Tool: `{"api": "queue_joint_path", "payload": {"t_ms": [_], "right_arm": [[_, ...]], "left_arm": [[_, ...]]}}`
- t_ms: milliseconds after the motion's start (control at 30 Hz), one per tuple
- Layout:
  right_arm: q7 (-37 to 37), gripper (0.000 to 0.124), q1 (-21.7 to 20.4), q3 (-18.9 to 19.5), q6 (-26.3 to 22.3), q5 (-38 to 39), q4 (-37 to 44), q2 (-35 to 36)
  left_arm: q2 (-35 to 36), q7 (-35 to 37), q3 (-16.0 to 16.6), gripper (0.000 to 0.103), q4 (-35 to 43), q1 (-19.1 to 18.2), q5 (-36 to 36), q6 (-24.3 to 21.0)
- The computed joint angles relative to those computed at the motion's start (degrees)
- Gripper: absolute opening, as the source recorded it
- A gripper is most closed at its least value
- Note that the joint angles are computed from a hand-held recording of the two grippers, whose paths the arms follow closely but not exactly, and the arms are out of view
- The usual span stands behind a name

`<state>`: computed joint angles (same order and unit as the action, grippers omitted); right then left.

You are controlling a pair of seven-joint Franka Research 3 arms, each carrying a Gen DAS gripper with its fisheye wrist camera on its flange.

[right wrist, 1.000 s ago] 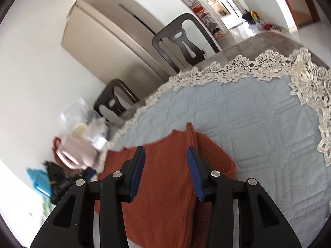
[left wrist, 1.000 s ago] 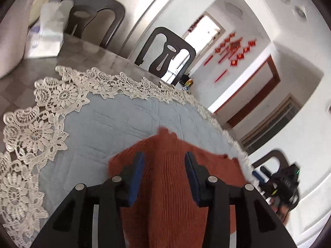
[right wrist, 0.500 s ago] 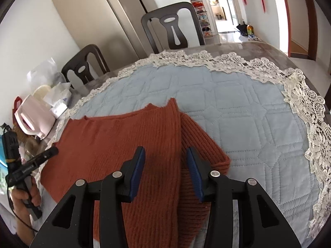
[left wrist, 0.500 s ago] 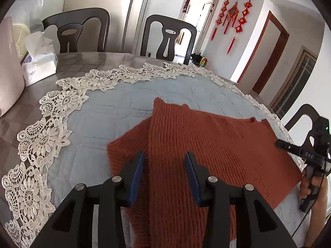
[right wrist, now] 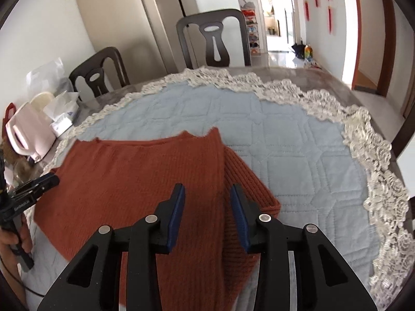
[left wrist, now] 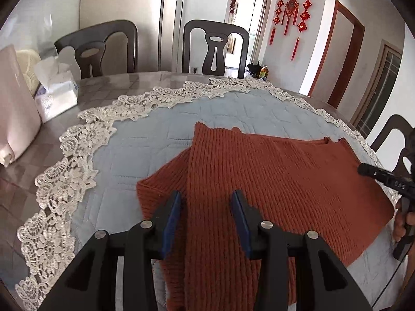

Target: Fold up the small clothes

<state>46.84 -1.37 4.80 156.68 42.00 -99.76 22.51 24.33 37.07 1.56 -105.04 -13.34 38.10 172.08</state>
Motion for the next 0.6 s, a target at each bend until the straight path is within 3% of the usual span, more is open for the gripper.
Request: {"api": "queue_joint_path", "payload": {"t_ms": [133, 233, 300, 433, 600], "right_arm": [[-4.53, 0.038, 0.34, 1.32, 2.16, 2.32, -4.77, -4.42], [-8.42, 0.037, 1.56, 1.77, 3.62, 4.09, -8.77, -7.52], [-11.09, 0.037, 2.43, 1.85, 3.66, 5.46, -11.25, -9.37], [-13.68, 0.037, 4.27, 0.91, 2.59, 6.72, -14.07, -11.2], [-12.39, 0.037, 6.13, -0.69, 3.23, 4.06, -15.74, -11.02]], "left_arm": [[-1.99, -3.15, 2.12, 0.043, -1.01, -2.5, 3.35, -0.15], [-4.22, -8.97, 4.89, 0.043, -2.17, -5.76, 10.73, -0.74], [-5.52, -11.73, 4.72, 0.043, -3.12, -6.3, 14.56, -0.87], [-6.73, -12.2, 1.02, 0.043, -4.6, -4.74, 16.78, -1.34], [-5.69, -7.85, -3.55, 0.043, -4.54, -2.44, 13.8, -2.76]]}}
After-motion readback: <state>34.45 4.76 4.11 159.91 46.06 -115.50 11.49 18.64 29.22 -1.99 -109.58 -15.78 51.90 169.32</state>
